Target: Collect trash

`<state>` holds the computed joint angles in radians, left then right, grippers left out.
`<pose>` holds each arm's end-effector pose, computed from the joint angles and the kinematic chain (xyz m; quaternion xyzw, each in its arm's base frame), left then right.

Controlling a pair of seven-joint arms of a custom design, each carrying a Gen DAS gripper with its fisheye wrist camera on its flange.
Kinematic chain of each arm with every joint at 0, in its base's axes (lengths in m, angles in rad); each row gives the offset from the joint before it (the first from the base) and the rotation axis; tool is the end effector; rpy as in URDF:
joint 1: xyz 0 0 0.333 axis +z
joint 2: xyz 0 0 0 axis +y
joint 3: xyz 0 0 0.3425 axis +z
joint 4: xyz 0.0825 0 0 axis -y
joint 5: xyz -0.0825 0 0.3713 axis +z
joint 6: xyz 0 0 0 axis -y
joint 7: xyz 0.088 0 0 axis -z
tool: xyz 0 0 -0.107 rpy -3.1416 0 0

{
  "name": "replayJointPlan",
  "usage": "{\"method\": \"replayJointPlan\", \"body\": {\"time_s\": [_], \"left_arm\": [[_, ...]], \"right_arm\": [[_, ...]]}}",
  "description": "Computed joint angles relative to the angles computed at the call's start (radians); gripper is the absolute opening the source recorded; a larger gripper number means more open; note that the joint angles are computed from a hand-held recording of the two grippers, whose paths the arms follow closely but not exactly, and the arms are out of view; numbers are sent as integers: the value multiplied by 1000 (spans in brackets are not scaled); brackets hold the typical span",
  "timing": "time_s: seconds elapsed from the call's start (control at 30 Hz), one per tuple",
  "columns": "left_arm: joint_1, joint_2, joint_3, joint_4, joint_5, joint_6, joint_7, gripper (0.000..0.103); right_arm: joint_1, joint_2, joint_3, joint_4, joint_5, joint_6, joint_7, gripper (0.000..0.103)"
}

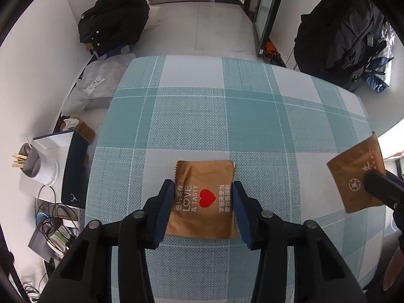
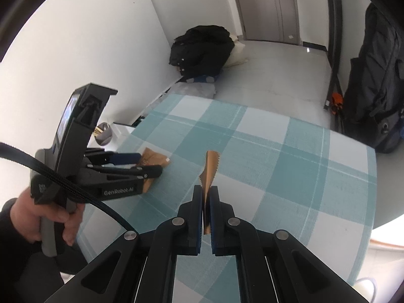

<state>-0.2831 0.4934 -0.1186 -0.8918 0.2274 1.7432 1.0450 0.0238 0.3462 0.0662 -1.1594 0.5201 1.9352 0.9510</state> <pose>0.6659 -0.2289 0.6785 -0.7432 0.6392 -0.1409 0.1389 0.6779 0.0848 0.6833 -0.8375 0.4313 -0.0475 0.3321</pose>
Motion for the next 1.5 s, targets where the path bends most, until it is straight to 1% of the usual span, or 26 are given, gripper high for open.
{"method": "replayJointPlan", "body": {"time_s": [0.2,0.43,0.47,0.5,0.53,0.63,0.73,0.77,0.8,0.93,0.97,1.0,1.03,1.07,1.1,1.13,1.17,1.2,1.23,1.27,1.33,1.37,1.4,1.43,1.47,1.5], "left_arm": [[5,18,-2,35,-20,-14,-6,39],[28,-13,-12,-19,-67,31,-31,36],[28,-16,-13,-23,-68,34,-30,33],[30,-22,-15,-33,-70,44,-27,26],[32,-28,-18,-41,-75,53,-25,23],[29,-37,-19,-56,-73,59,-21,23],[48,-72,-28,-128,-105,115,-28,21],[53,-76,-32,-135,-118,118,-26,3],[57,-72,-35,-129,-129,104,-22,0],[61,-102,-37,-175,-138,141,-25,0],[62,-122,-36,-205,-134,179,-29,0],[57,-131,-31,-215,-117,194,-38,0],[46,-131,-24,-206,-86,187,-53,0],[38,-118,-19,-176,-64,154,-56,5],[37,-105,-20,-152,-59,129,-51,20],[41,-96,-25,-141,-68,119,-38,32],[39,-90,-25,-135,-64,110,-31,55],[28,-89,-18,-138,-38,110,-35,64],[22,-88,-15,-141,-19,115,-30,65],[18,-75,-17,-123,-11,98,-10,66],[4,-40,-15,-69,8,40,27,67],[-9,-9,-13,-24,26,-2,57,67],[-13,3,-11,-7,30,-24,76,75],[-14,-6,-8,-25,34,-8,79,82],[-8,6,-13,-8,13,-32,95,92],[-4,-4,-12,-26,9,-16,98,93]], "right_arm": [[0,17,-1,25,-8,-1,18,4],[-10,10,-1,20,-3,7,27,4],[-11,7,-1,16,0,10,25,4],[-13,2,0,9,4,15,21,4],[-13,1,-1,7,4,16,21,4],[-14,-9,-3,-7,8,23,19,4],[-14,-19,-6,-23,8,29,19,4],[-15,-24,-8,-31,8,31,19,4],[-14,-26,-9,-33,7,32,20,4],[-16,-46,-13,-63,12,47,11,4],[-17,-52,-14,-71,14,50,7,4],[-18,-58,-15,-79,19,53,2,4],[-19,-63,-16,-86,23,57,-3,4],[-19,-66,-18,-91,23,60,-4,4],[-19,-66,-20,-91,24,58,-3,4],[-20,-67,-21,-92,28,56,-4,4],[-21,-68,-22,-94,29,57,-5,4],[-21,-68,-23,-93,28,54,-4,4],[-22,-66,-24,-91,28,51,-3,4],[-23,-66,-24,-90,30,50,-4,4],[-25,-66,-25,-88,29,50,-6,4],[-26,-63,-25,-83,32,46,-4,4],[-29,-61,-25,-80,36,43,-4,4],[-29,-59,-25,-77,35,42,-3,4],[-29,-56,-25,-71,33,39,-1,4],[-30,-54,-24,-68,35,36,-1,4]]}}
